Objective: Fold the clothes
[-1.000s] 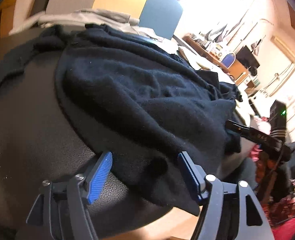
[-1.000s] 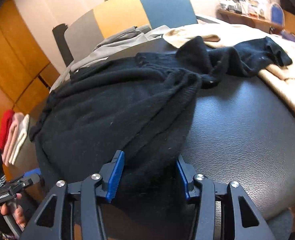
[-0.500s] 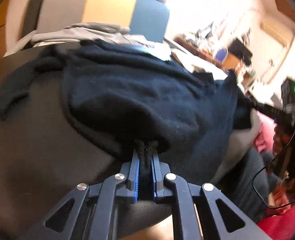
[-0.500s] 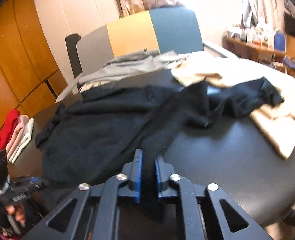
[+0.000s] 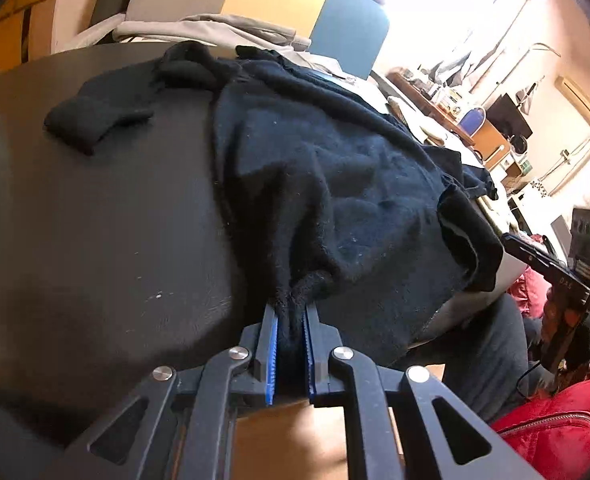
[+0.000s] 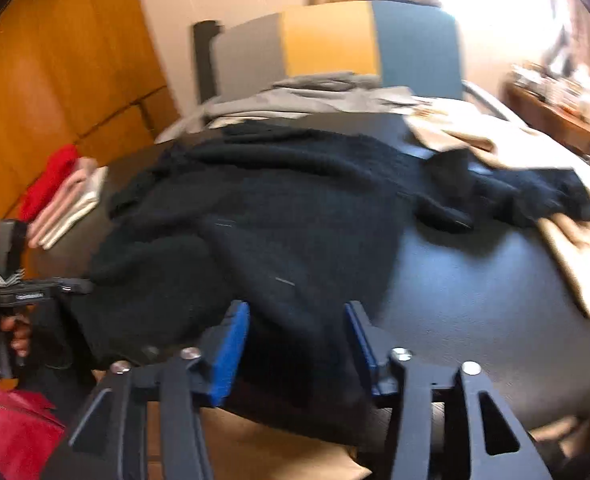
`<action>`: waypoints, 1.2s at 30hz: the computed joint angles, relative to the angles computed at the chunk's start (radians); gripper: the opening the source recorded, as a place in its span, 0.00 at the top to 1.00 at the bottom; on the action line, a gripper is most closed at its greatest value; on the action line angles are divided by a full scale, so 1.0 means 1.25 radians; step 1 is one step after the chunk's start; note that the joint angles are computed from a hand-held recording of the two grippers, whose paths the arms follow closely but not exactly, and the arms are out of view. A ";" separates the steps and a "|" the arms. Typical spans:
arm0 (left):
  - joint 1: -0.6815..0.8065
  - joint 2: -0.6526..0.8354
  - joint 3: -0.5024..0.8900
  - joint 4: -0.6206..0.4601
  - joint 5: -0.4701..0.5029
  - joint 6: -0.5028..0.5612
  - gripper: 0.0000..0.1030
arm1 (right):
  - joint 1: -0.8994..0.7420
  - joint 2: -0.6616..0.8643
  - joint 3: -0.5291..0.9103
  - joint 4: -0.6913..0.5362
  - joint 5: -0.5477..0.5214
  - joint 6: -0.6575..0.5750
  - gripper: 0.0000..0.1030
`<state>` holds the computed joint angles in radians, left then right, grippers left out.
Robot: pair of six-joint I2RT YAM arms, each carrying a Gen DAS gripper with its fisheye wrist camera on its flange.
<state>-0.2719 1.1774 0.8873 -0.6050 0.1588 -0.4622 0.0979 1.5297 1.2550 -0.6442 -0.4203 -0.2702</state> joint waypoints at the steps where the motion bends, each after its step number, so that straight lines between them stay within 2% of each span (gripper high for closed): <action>1: -0.004 0.001 0.001 0.002 -0.001 -0.001 0.91 | 0.030 0.018 0.010 0.007 0.033 -0.005 0.45; 4: -0.007 0.001 0.009 -0.004 -0.009 0.003 0.91 | 0.111 0.079 0.050 0.017 0.129 -0.022 0.51; 5: -0.002 -0.002 0.015 -0.012 -0.011 0.008 0.91 | 0.119 0.096 0.062 0.012 0.148 -0.020 0.78; 6: 0.004 -0.008 0.020 -0.021 -0.013 0.013 0.91 | 0.116 0.112 0.079 -0.003 0.145 -0.020 0.93; 7: 0.011 -0.017 0.024 -0.029 -0.014 0.019 0.91 | 0.109 0.122 0.093 -0.017 0.134 -0.022 0.93; 11: 0.052 -0.032 0.038 -0.064 -0.002 0.043 0.91 | -0.004 0.045 0.097 -0.075 -0.107 -0.087 0.93; 14: 0.066 -0.032 0.040 -0.098 0.010 0.062 0.91 | -0.070 -0.014 0.092 -0.157 -0.221 -0.216 0.93; 16: 0.064 -0.028 0.035 -0.117 0.008 0.073 0.91 | -0.097 -0.027 0.092 -0.248 -0.225 -0.348 0.93; 19: 0.059 -0.025 0.023 -0.140 0.008 0.072 0.91 | -0.087 -0.015 0.052 -0.311 -0.107 -0.469 0.89; 20: 0.056 -0.028 0.022 -0.148 0.006 0.072 0.90 | -0.076 -0.007 0.034 -0.304 -0.050 -0.467 0.84; 21: 0.052 -0.033 0.023 -0.157 0.002 0.071 0.90 | -0.080 0.004 0.031 -0.304 -0.033 -0.462 0.78; 23: 0.057 -0.054 0.032 -0.180 0.005 0.078 0.89 | -0.090 0.027 0.030 -0.306 -0.004 -0.450 0.74; 25: 0.068 -0.072 0.044 -0.195 0.007 0.086 0.87 | -0.135 0.038 0.069 -0.330 -0.073 -0.437 0.72; 27: 0.086 -0.078 0.065 -0.204 0.005 0.096 0.87 | -0.165 0.039 0.103 -0.318 -0.126 -0.396 0.63; 29: 0.091 -0.070 0.097 -0.215 -0.018 0.109 0.87 | -0.179 0.044 0.134 -0.307 -0.158 -0.366 0.62; 30: 0.091 -0.062 0.116 -0.222 -0.034 0.116 0.87 | -0.180 0.048 0.148 -0.304 -0.163 -0.360 0.61; 34: 0.102 -0.052 0.151 -0.245 -0.055 0.134 0.87 | -0.173 0.044 0.149 -0.281 -0.093 -0.377 0.58; 36: 0.112 -0.044 0.158 -0.237 -0.064 0.138 0.87 | -0.163 0.055 0.149 -0.249 -0.087 -0.327 0.57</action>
